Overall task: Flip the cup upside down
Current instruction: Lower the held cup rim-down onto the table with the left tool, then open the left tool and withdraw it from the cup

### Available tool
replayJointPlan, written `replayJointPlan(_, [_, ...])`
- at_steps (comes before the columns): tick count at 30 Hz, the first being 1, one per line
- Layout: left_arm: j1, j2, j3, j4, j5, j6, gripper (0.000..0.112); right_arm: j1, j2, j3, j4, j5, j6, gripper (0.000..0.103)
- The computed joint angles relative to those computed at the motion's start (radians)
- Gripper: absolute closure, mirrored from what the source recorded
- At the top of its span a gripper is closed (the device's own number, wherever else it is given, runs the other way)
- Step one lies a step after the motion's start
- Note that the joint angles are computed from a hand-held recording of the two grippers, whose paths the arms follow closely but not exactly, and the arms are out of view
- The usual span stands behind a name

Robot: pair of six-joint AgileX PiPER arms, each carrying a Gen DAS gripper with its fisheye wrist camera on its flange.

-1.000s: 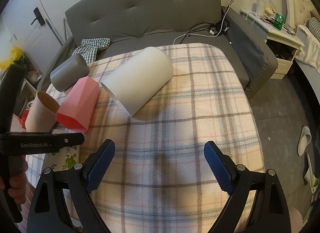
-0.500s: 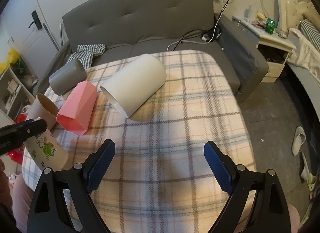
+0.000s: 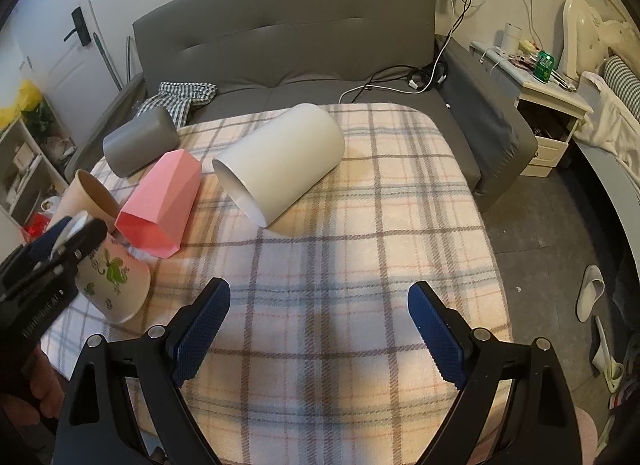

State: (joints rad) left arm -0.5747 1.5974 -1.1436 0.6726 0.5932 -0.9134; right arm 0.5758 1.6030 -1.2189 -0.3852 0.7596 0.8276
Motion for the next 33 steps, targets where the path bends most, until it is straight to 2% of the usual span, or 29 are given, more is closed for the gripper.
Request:
replayJointPlan(7, [-0.013,-0.040,0.048,-0.044,-0.018,0.071,0.056,-0.004,0.007,-0.005,-0.003,0.000,0.008,0.012])
replayJointPlan(9, [-0.003,-0.046,0.044,-0.094,-0.017,0.123,0.055,-0.006,0.009,-0.008,0.003,-0.001,0.003,0.012])
replayJointPlan(10, [0.006,-0.044,0.039,-0.128,-0.018,0.156,0.052,-0.005,0.011,-0.010,0.006,-0.001,0.001,0.012])
replayJointPlan(11, [0.015,-0.035,0.021,-0.172,-0.002,0.197,0.044,-0.005,0.012,-0.012,0.008,-0.003,-0.002,0.012])
replayJointPlan(13, [0.014,-0.027,0.011,-0.175,0.022,0.189,0.037,-0.004,0.010,-0.011,0.006,-0.012,0.001,0.012])
replayJointPlan(22, [0.023,-0.086,0.023,-0.213,0.020,0.197,0.037,0.028,-0.043,0.037,-0.077,-0.081,0.084,0.012])
replayJointPlan(28, [0.036,-0.150,0.020,-0.193,0.046,0.197,0.037,0.079,-0.099,0.079,-0.209,-0.105,0.219,0.012])
replayJointPlan(33, [0.089,-0.238,0.060,-0.221,0.021,0.225,0.036,0.135,-0.125,0.097,-0.322,-0.096,0.320,0.012])
